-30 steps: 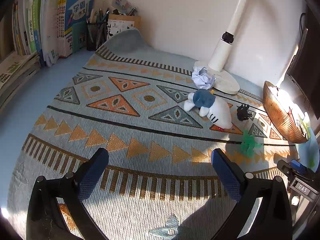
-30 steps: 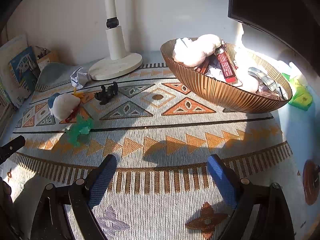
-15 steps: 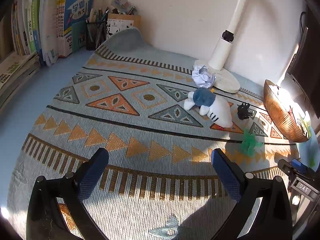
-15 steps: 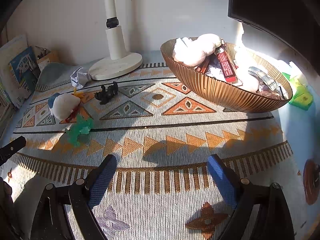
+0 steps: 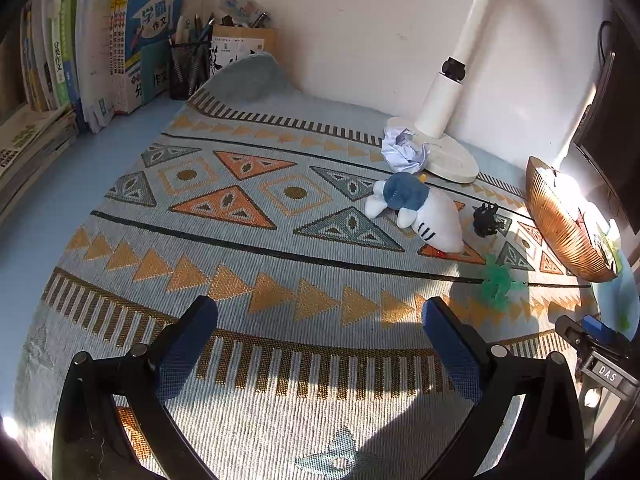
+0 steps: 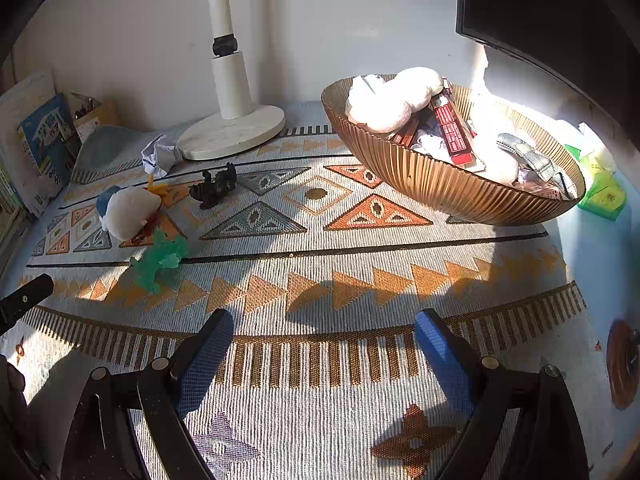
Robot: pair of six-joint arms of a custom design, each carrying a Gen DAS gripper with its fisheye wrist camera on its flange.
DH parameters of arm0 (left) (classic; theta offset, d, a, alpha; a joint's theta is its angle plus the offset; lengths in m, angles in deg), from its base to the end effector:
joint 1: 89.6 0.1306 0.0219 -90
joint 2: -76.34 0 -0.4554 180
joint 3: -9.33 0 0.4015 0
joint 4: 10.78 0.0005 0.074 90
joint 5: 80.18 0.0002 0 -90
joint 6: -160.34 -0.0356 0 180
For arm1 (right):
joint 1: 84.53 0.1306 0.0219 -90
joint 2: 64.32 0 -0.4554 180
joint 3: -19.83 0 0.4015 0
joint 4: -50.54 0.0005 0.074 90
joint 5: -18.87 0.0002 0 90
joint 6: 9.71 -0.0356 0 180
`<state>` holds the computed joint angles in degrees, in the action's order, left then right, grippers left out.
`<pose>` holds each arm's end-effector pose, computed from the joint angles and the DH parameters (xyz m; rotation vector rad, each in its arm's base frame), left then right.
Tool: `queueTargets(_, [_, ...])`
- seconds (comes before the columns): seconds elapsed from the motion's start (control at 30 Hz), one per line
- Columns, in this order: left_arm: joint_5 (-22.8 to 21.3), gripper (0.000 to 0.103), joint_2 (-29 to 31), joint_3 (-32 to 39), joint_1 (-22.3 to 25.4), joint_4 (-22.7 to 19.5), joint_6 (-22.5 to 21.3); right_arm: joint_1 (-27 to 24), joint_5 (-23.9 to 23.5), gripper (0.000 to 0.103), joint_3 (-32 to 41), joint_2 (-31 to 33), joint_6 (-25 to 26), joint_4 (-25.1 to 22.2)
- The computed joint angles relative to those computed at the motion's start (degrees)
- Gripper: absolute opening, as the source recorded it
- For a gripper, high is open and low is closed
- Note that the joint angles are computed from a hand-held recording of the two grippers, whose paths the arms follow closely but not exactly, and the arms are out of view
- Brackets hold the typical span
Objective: Organize objects
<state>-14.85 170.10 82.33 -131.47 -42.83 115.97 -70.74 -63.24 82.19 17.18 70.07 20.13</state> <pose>0.3755 -0.3172 0.3579 -0.2532 2.3742 -0.1778 0.3942 0.0912 0.3661 -0.0139 2.4247 0.0222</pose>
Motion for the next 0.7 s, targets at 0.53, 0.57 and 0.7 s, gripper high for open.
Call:
queueTargets(0.53, [0.23, 0.102, 0.11, 0.14, -0.16, -0.17, -0.58, -0.02, 0.03, 0.092, 0.09, -0.06, -0.02, -0.18])
queueTargets(0.57, [0.23, 0.102, 0.11, 0.14, -0.16, -0.17, -0.58, -0.06, -0.06, 0.092, 0.09, -0.05, 0.02, -0.18])
queueTargets(0.7, [0.27, 0.102, 0.11, 0.16, -0.16, -0.20, -0.64, -0.12, -0.15, 0.092, 0.10, -0.05, 0.12, -0.17])
